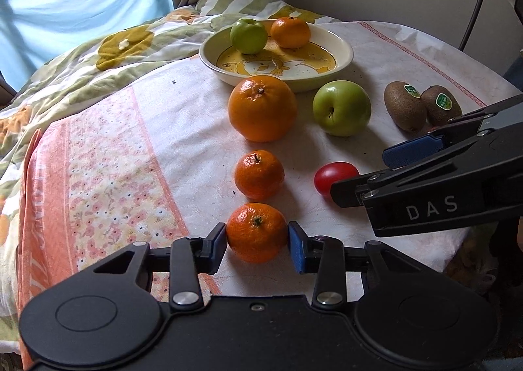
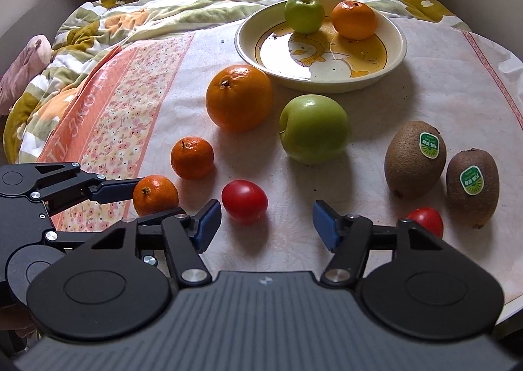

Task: Organize fruits
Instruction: 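Grasp and lift the mandarin with the left tool while the right tool lifts the tomato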

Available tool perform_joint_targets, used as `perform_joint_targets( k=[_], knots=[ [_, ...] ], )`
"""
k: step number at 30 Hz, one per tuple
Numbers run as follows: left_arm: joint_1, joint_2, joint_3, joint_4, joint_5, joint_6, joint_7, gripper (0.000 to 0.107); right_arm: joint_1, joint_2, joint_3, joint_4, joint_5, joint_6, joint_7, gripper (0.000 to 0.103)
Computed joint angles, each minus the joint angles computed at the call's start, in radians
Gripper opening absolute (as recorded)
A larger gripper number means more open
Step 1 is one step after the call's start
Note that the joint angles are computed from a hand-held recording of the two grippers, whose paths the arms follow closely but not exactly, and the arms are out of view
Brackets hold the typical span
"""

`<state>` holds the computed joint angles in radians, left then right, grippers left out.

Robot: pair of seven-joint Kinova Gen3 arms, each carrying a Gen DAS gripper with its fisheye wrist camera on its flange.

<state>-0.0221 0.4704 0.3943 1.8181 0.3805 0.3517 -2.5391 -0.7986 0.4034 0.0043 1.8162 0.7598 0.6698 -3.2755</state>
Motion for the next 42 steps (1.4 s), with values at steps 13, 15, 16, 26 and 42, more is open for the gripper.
perform_joint_targets(
  k=[13, 15, 16, 26, 42],
  knots=[
    [0.013, -0.038, -0.056, 0.021, 0.004, 0.002, 0.093, 0.044, 0.012, 0.050, 0.001, -0.067, -0.055, 0.015, 0.131, 0.053],
    [0.009, -0.041, -0.054, 0.022, 0.004, 0.004, 0.098, 0.044, 0.010, 0.053, 0.004, -0.071, -0.058, 0.015, 0.149, 0.048],
    [0.007, -0.044, -0.054, 0.024, 0.005, 0.003, 0.100, 0.044, 0.006, 0.057, 0.006, -0.076, -0.058, 0.024, 0.160, 0.048],
    [-0.028, -0.095, -0.035, 0.040, 0.047, 0.007, 0.094, 0.044, -0.023, 0.020, 0.012, -0.082, -0.032, 0.048, 0.162, 0.048],
    [0.092, -0.211, -0.139, -0.055, 0.106, 0.053, 0.202, 0.044, 0.051, -0.144, -0.064, -0.083, 0.099, 0.163, 0.153, 0.048]
  ],
)
